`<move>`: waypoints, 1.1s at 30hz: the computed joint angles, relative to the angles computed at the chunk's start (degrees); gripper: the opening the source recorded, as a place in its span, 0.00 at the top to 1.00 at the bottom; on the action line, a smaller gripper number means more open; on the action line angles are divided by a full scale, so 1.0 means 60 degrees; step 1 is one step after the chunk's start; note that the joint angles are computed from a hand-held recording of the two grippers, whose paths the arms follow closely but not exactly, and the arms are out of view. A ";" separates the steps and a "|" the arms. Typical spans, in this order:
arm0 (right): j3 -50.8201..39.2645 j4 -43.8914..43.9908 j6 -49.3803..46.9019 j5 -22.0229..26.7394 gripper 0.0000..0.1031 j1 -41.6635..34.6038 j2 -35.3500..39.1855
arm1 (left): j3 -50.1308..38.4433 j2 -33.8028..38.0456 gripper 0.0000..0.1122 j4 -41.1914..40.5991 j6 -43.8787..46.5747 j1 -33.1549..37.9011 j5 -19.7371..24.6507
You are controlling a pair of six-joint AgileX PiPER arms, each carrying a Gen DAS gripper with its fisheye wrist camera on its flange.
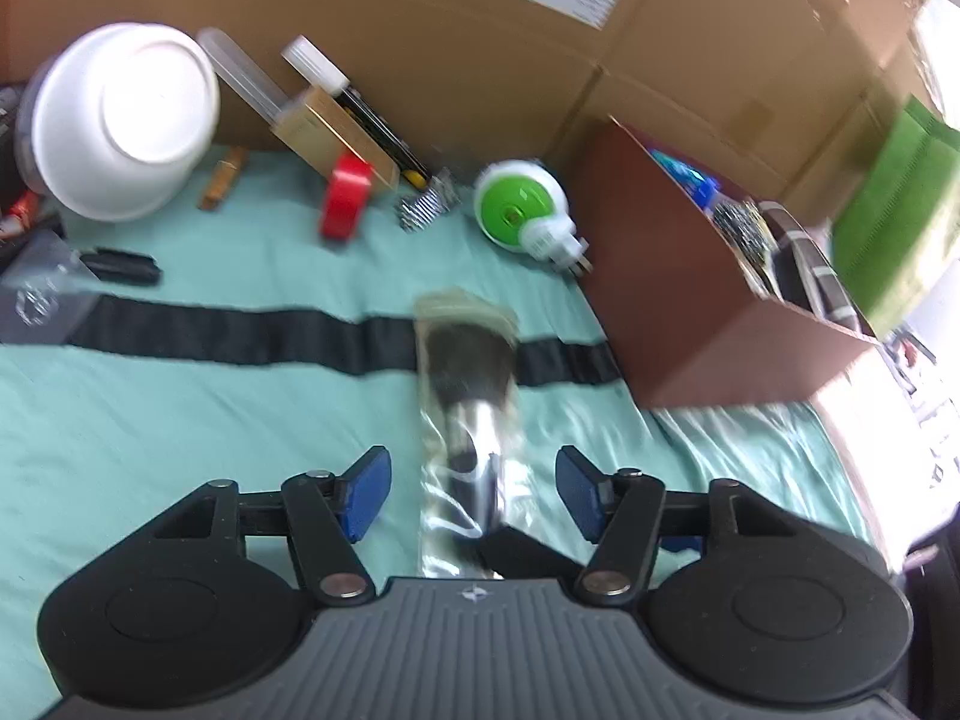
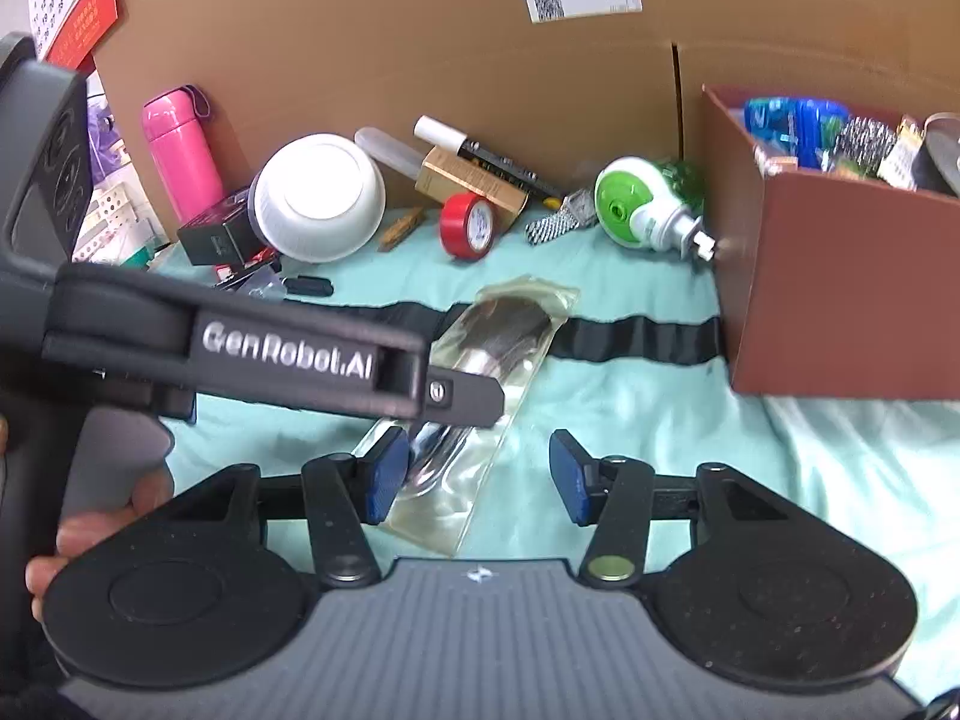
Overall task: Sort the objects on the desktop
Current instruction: 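Close both grippers on the clear bag holding the makeup brush, then lift the brush bag with both grippers and carry it to the box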
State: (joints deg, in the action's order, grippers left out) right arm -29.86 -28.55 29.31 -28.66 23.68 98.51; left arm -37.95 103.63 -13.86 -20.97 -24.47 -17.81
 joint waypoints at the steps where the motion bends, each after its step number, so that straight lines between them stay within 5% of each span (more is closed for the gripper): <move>1: 0.0007 -0.0070 0.0076 -0.0115 0.50 -0.0031 0.0043 | -0.0067 0.0015 0.42 -0.0519 0.0494 0.0007 0.0020; 8: -0.0488 0.0615 -0.0169 -0.0083 0.50 0.0416 0.0533 | -0.1098 0.0565 0.43 -0.1931 0.2497 0.0174 0.0901; 11: -0.0763 0.0872 -0.0244 -0.0189 0.50 0.0477 0.0922 | -0.1112 0.0740 0.44 -0.1795 0.2475 0.0117 0.0668; 15: -0.0753 0.1302 -0.0687 -0.0812 0.54 0.0585 0.1298 | -0.0928 0.0680 0.65 -0.0738 0.1622 0.0070 0.0475; 20: -0.0602 0.0773 -0.0160 -0.0851 0.65 0.0446 0.1087 | -0.0745 0.0425 0.69 -0.1741 0.2348 -0.0140 0.0498; 29: 0.0738 0.2828 -0.2523 -0.1653 0.66 0.0813 -0.0555 | -0.0345 -0.1038 0.70 -0.5120 0.5163 -0.1358 -0.0315; 33: 0.1234 0.2709 -0.2780 -0.2270 0.66 0.0134 -0.1507 | -0.0939 -0.1277 0.70 -0.5564 0.5827 -0.1843 -0.0601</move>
State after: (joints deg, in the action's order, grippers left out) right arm -22.45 -12.30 12.63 -42.28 24.48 89.47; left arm -43.59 95.97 -47.24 13.99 -35.53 -21.42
